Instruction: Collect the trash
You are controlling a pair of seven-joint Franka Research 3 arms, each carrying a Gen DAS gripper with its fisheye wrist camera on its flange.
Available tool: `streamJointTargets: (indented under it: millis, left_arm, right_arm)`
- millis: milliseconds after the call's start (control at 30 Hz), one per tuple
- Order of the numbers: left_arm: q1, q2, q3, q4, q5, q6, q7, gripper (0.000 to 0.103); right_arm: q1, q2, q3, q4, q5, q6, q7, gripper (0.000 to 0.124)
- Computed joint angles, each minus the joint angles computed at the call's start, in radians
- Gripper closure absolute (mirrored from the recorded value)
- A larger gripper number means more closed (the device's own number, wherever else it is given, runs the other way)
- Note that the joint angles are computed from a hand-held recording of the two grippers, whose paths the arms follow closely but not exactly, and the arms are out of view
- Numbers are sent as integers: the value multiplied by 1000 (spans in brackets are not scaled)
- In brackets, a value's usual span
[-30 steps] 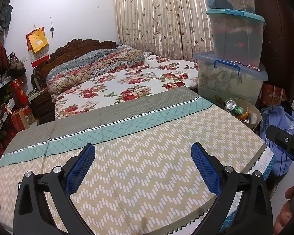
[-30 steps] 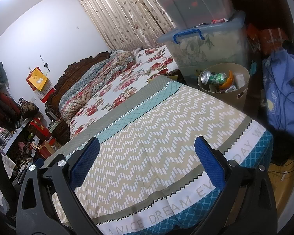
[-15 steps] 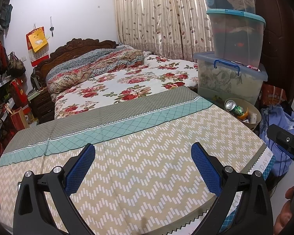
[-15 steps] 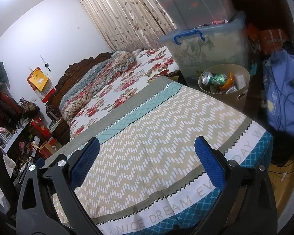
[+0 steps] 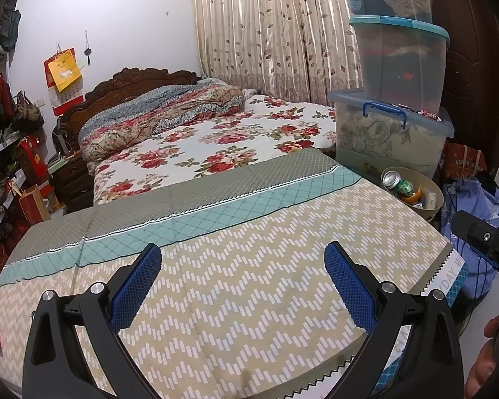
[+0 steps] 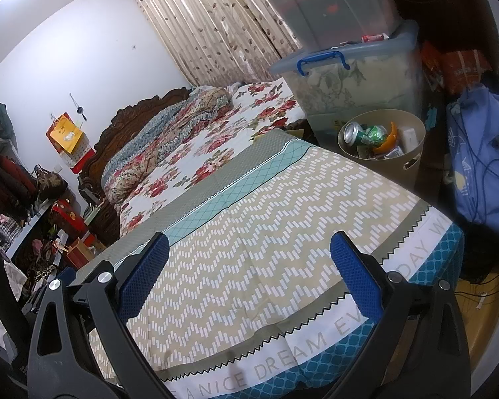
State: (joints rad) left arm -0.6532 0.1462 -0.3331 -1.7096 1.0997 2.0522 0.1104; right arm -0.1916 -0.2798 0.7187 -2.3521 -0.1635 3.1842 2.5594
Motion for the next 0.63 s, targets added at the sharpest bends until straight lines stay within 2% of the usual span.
streamJointTargets:
  millis: [233,633]
  left_arm:
    - [-14,13,0,17,28,-14,18,9]
    - [-7,-3,-2,-1,26,14,0,9]
  right_arm:
    - [0,0,-2,0,-3,-2,1,27]
    - [12,9,-12,8,-20,-8,14,27]
